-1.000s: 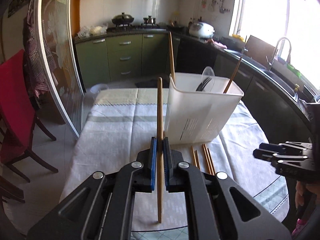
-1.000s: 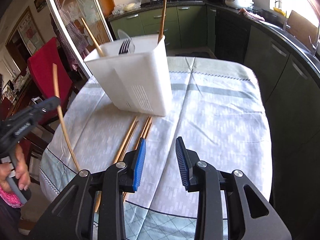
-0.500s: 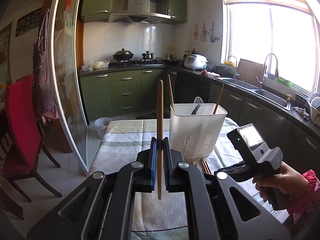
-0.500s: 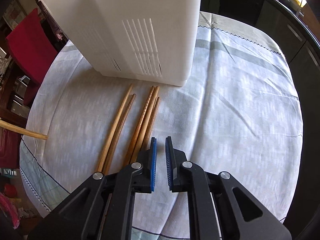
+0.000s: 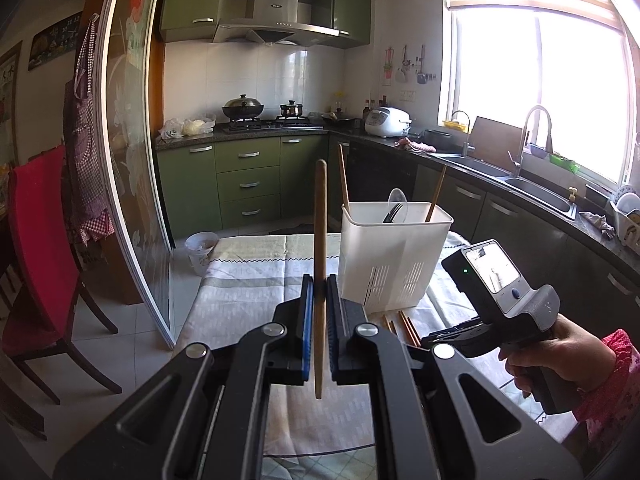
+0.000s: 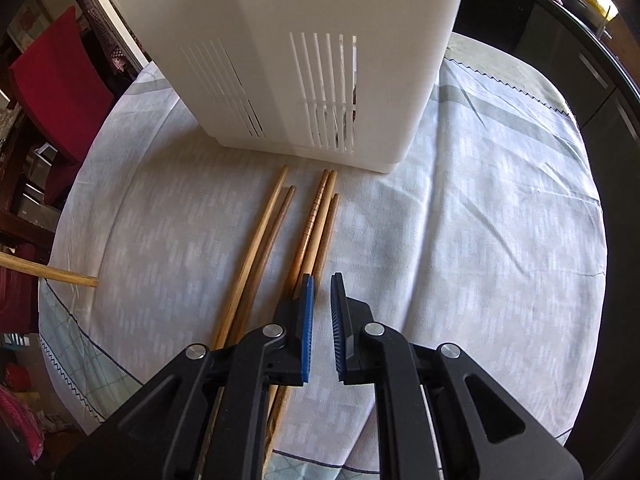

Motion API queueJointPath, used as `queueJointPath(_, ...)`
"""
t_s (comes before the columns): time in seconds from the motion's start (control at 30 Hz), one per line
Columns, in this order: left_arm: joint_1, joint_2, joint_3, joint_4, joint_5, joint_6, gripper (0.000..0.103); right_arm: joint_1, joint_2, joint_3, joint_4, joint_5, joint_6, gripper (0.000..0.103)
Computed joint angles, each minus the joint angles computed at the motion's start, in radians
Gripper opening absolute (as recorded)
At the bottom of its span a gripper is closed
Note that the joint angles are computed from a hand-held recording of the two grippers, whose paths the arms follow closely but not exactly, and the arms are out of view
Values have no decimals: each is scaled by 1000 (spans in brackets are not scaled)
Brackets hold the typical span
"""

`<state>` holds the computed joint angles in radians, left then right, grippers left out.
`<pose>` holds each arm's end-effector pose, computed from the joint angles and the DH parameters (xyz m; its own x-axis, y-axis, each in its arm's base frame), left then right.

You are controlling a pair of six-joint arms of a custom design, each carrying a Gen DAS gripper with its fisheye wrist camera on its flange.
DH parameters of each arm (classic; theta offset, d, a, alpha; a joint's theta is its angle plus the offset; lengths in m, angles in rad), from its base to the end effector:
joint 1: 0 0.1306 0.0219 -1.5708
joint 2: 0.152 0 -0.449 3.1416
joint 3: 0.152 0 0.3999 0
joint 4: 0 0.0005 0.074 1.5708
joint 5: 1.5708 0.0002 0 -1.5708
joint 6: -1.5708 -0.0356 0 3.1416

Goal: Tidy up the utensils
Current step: 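Grasp another chopstick with the right gripper while the left lifts its chopstick, then carry both held chopsticks up toward the white holder with both grippers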

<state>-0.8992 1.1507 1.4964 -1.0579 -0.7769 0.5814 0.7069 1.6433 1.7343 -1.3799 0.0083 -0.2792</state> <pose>0.2396 -0.2621 0.6340 -0.4651 -0.0443 -0.8842 -0.0327 0.9989 -0.0328 0.4190 0.3569 0.4993 -0.8806 -0.3897 -0.2696 -0.4213 0.9043 0.0690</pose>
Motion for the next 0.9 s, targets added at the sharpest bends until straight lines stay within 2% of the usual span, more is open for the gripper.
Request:
queueJointPath(0.23, 7, -3, -1, -7, 13, 3, 6, 23, 42, 42, -39, 35, 0, 10)
queueJointPath(0.37, 7, -2, 4, -11, 23, 4, 6, 31, 46, 49, -27, 45, -11, 7)
queueJointPath(0.67, 15, 6, 32, -35, 64, 11, 6, 12, -154, -53, 168, -1, -24, 6)
queueJointPath(0.77, 16, 8, 46, -48, 65, 15, 6, 6, -248, -94, 241, 3, -22, 6)
queueJointPath(0.9, 12, 15, 70, -69, 63, 19, 6, 9, -335, -126, 286, 29, -11, 6)
